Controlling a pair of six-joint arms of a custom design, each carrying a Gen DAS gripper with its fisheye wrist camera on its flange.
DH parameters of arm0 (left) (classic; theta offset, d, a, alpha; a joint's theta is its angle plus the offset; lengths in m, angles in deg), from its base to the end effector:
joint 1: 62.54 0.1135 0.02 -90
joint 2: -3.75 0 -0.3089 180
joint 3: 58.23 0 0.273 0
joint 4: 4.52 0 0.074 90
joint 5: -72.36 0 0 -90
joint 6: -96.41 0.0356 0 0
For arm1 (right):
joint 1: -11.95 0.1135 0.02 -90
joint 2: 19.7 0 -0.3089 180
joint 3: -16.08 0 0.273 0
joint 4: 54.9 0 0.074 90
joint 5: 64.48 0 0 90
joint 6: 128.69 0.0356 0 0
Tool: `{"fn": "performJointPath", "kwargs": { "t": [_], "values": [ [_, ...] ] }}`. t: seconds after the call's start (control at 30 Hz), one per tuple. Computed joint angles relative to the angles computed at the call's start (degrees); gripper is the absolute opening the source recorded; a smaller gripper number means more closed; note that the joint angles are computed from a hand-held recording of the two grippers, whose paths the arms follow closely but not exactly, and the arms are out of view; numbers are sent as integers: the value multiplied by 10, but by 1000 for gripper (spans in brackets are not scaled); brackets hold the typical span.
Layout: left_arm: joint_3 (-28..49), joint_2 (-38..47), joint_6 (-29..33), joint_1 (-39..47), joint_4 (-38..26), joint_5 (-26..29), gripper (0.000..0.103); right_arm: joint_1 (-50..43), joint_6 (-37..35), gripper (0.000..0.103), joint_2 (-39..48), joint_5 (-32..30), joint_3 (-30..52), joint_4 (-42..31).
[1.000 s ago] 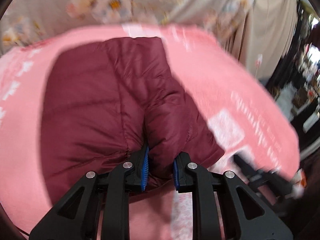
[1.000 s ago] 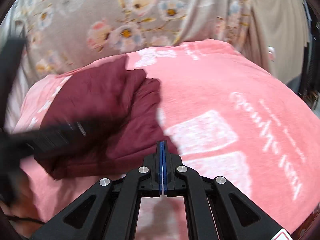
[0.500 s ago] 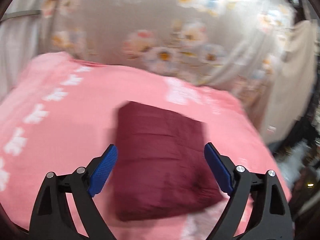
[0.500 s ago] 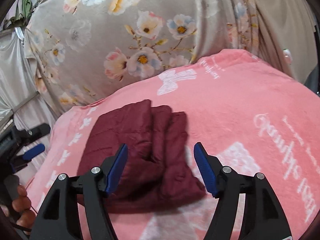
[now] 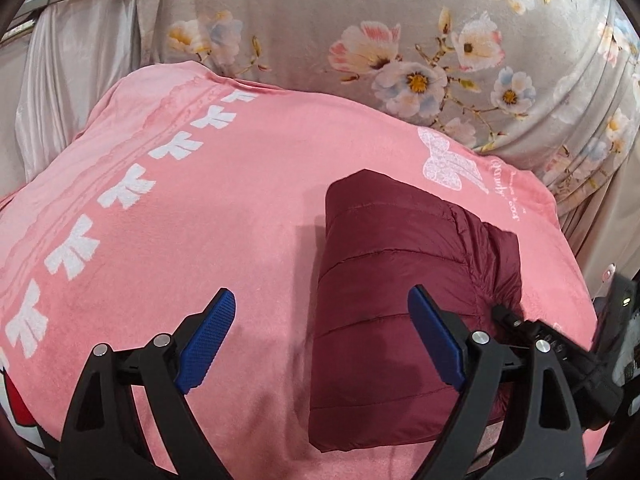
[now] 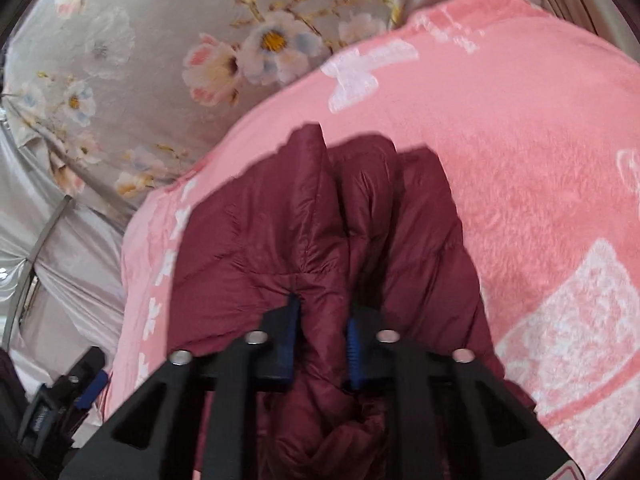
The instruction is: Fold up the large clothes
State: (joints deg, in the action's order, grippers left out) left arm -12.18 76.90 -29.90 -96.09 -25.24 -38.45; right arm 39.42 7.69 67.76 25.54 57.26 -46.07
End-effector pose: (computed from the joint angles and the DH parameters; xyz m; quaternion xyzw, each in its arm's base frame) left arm 0.2116 -0.1252 0.2053 -0.0871 0.9158 -0.0645 0.3866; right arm 0.2502 0.1301 0.1581 0.1474 0.8845 0.2658 0.3540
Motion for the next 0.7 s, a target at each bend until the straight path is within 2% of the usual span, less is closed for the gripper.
{"fn": "performJointPath", "kwargs": {
  "t": [0.17, 0.27, 0.43, 0.53, 0.7],
  "values": [
    [31, 36, 11, -11, 17, 14, 85, 4, -85, 10, -117, 94, -10, -85],
    [56, 70, 16, -22, 35, 24, 85, -26, -114, 10, -125, 93, -19, -118],
    [114, 168, 28, -59, 49, 7, 85, -70, -112, 10, -75, 51, -62, -62],
    [133, 222, 25, -70, 50, 5, 84, -71, -109, 11, -49, 58, -78, -32],
    [126, 280, 14, -59, 88, 43, 86, -44, -101, 17, 12, 97, -83, 12]
  ]
}}
